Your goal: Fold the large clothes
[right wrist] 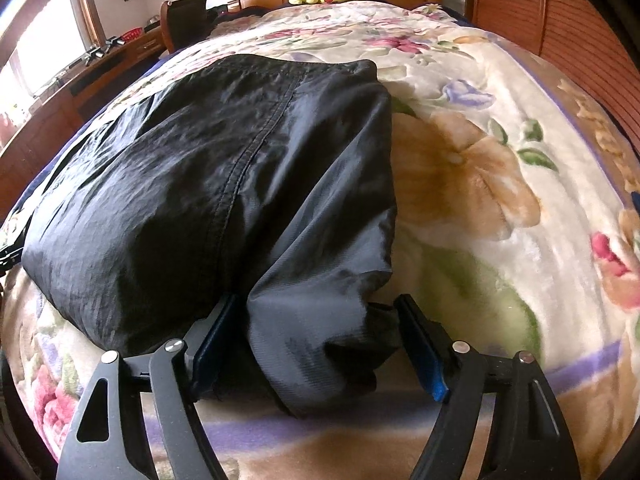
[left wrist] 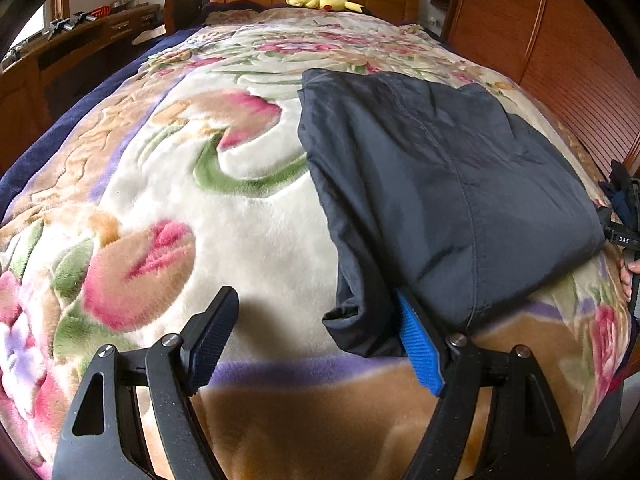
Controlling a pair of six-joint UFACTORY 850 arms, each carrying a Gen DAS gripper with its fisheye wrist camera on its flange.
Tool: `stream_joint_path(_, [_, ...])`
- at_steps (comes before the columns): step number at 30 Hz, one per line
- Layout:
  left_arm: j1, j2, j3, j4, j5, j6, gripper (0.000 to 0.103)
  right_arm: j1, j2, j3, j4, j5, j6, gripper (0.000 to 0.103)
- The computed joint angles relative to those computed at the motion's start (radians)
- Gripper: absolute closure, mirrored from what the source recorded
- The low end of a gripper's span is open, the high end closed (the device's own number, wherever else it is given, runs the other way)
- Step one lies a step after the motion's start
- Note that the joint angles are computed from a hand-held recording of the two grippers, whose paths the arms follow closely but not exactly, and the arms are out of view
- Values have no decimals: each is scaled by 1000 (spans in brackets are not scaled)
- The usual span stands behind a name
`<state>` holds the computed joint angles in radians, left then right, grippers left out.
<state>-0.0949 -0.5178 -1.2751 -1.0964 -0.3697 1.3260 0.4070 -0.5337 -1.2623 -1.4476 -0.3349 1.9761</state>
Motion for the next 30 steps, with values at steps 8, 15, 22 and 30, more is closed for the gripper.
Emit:
stream_joint_path(8, [31,-30,-49,-22,-187,7,76,21,8,-6,-8,2,-81,82])
stream_joint_path(15, [33,69,24,-149,-176,155,93,55,87,43,-55,-67,-56,90])
stream_joint_path(22, [56,185,118,-219,-223,259,93,129,191,150,-80,-126,-11,91])
stream_joint_path(30, [62,352,331,-274,-148,366,93,221,335,361,-146,-128,228,87])
